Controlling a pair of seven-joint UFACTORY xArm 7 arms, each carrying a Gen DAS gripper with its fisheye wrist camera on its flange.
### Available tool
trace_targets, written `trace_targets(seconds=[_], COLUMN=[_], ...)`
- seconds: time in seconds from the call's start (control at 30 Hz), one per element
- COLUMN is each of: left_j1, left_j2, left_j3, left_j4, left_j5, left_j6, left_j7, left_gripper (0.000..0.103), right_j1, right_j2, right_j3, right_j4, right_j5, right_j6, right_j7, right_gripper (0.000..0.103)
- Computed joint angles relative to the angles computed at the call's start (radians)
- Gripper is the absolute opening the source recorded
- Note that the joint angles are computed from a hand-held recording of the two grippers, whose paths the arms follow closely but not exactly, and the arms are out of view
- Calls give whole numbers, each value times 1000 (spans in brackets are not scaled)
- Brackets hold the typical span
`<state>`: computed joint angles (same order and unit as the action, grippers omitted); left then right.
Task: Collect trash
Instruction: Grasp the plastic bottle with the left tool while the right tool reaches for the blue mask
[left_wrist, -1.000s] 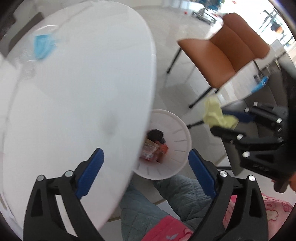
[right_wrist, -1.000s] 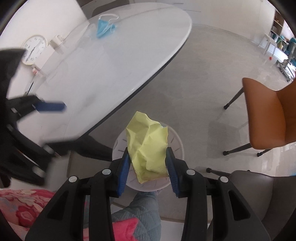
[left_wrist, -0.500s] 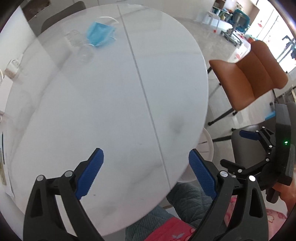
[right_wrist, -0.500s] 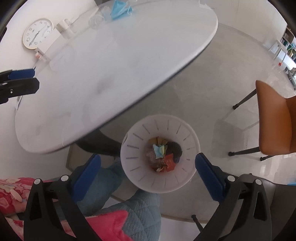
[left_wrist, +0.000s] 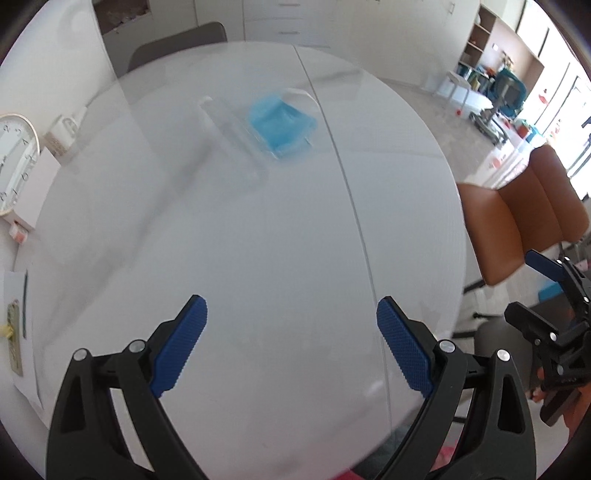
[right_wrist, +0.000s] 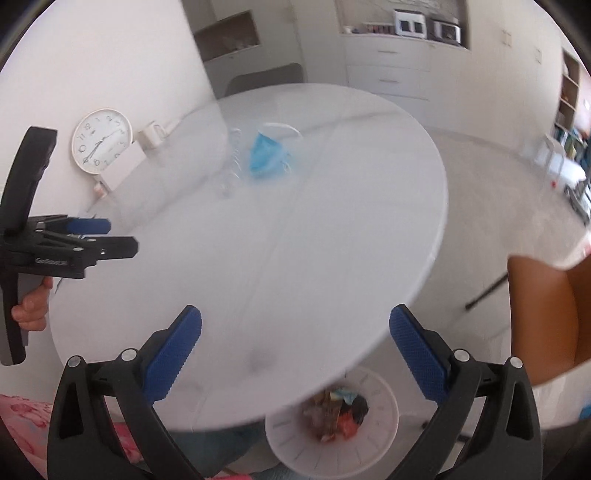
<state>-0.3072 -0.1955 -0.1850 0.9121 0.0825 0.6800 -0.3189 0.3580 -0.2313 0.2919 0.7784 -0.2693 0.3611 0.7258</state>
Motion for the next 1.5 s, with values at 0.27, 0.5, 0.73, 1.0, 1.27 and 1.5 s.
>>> trace_targets(seconds=[0.27, 0.5, 0.73, 1.0, 1.27, 1.5], left_j1=[44, 51, 29, 17, 10, 11], left_j2=[181, 398, 651, 981, 1112, 1079], left_j3=[39, 75, 117, 147, 158, 156], left_j4=[202, 455, 753, 1203, 1384, 1285], left_j5=[51, 19, 14, -10, -24, -23], left_j6=[-40, -22, 80, 304, 406, 368], left_j7=[-8, -19, -84, -90, -75, -34], left_gripper=[89, 89, 89, 89, 87, 65], right_j1=[14, 83, 96, 9, 33, 53], right_j2=[261, 504, 684, 861, 952, 1001], right_j3=[-39, -147, -219, -153, -180, -179], right_j4=[317, 615, 828, 1046, 1191, 1304], right_j5=[-145, -205, -90, 189, 268, 259], right_j6=[47, 95, 115, 197, 319, 407], right_j7=[32, -16, -102, -291, -356, -432], right_gripper=[101, 101, 101, 101, 101, 101])
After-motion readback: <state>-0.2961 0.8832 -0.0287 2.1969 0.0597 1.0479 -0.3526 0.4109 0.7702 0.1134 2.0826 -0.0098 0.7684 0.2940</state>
